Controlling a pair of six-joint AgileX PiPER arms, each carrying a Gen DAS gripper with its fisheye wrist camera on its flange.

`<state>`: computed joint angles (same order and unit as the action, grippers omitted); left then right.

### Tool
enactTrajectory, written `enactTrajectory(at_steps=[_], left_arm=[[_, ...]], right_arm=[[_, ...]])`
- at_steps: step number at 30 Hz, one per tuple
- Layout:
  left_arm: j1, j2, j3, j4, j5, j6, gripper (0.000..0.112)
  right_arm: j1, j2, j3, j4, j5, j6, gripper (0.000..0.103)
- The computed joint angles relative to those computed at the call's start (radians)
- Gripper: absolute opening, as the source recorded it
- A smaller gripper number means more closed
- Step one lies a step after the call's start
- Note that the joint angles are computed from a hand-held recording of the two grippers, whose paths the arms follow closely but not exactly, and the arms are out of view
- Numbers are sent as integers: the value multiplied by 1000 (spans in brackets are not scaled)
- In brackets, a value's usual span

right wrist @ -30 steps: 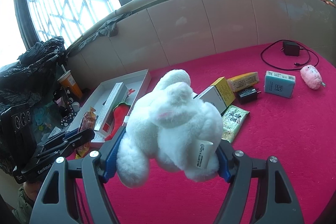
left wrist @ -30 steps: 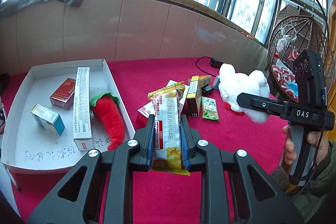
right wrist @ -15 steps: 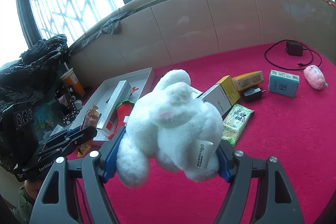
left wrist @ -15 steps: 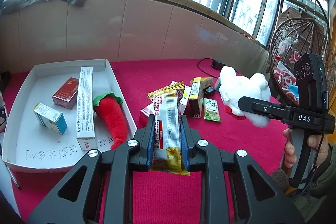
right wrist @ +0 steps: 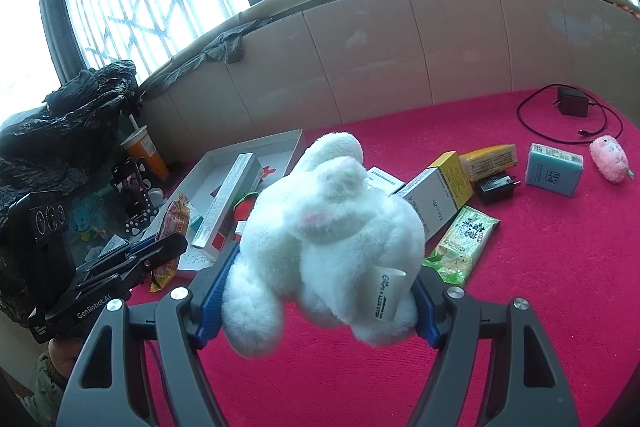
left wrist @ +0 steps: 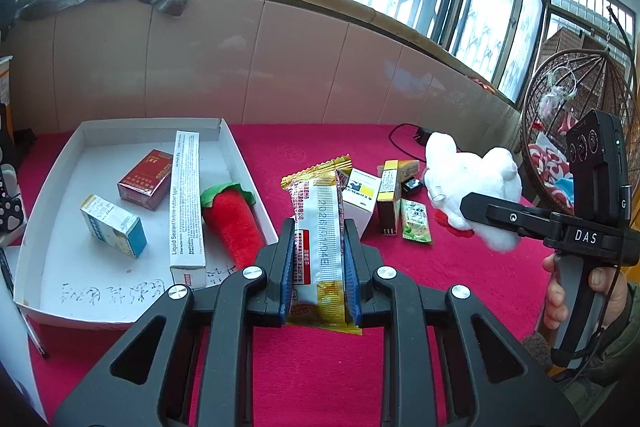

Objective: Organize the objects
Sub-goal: 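Lift the snack bar and bunny and carry them toward the white tray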

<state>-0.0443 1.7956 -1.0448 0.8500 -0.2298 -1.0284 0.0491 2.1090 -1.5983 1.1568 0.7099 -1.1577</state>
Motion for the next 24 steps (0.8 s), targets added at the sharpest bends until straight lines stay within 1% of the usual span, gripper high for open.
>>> enactTrajectory(at_steps=[5, 10, 12, 14, 17, 20, 24], left_arm=[[12, -7, 15, -59, -11, 54, 21], [33, -20, 33, -158, -18, 146, 21], [52, -29, 40, -195, -20, 178, 21], [75, -37, 45, -200, -25, 175, 21], [109, -44, 59, -268, -27, 234, 21], [155, -46, 74, -269, -44, 218, 21], [205, -43, 81, -369, -43, 313, 21]], right_arm=[[32, -1, -23, -9, -5, 7, 75], [69, 13, -69, -31, -4, 34, 75], [90, 30, -109, -58, -2, 70, 75], [109, 46, -143, -77, 1, 96, 75], [138, 67, -186, -104, 2, 124, 75], [169, 94, -236, -147, 7, 168, 75], [205, 150, -341, -231, 23, 263, 75]])
